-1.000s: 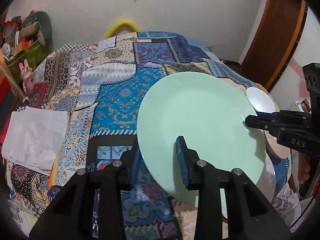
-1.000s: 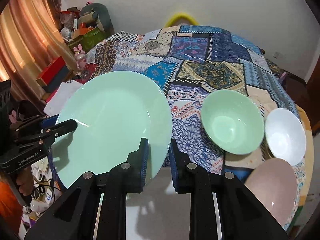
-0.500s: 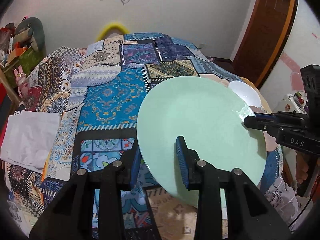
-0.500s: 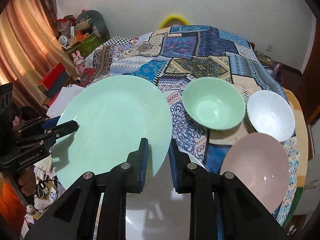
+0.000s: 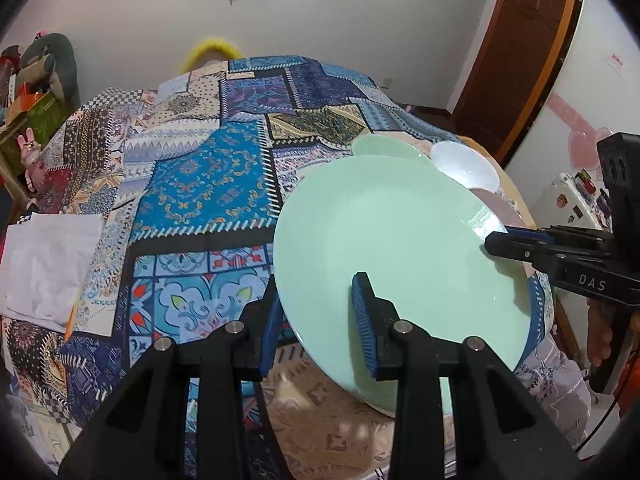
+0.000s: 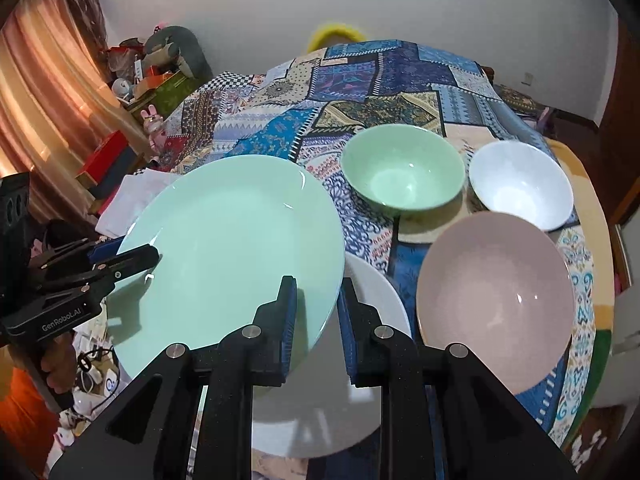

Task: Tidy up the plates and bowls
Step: 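Lower the light green plate onto the white plate stack with both tools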

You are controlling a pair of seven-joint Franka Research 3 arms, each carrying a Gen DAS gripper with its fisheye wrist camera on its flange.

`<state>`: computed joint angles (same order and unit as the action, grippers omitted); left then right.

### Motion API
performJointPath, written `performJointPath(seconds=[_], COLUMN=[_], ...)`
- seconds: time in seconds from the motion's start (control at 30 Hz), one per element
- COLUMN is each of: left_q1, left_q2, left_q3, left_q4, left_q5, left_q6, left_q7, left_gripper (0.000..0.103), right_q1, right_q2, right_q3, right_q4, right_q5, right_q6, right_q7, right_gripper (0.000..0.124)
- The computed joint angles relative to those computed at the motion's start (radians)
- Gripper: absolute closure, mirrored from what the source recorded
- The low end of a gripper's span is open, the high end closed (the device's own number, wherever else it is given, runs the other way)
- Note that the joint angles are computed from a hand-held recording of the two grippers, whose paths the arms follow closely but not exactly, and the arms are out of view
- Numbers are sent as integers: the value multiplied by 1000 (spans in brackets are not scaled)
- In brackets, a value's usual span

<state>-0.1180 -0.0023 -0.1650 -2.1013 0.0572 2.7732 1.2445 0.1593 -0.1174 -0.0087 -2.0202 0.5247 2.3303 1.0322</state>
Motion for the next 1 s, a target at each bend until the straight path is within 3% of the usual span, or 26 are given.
performJointPath(seconds=[1.0], left_q1=[-33], left_q2=[79], left_q3=[-34], left_q4=[14], left_q5=[-63], left_q6=[-57], left_q7=[32], left_gripper=[69], right_q1=[-34], right_q2=[-54], right_q3=[-39], right_q4=[-146], right_q5=[93], right_q6=[0], right_q7=[-21], right_gripper=[105])
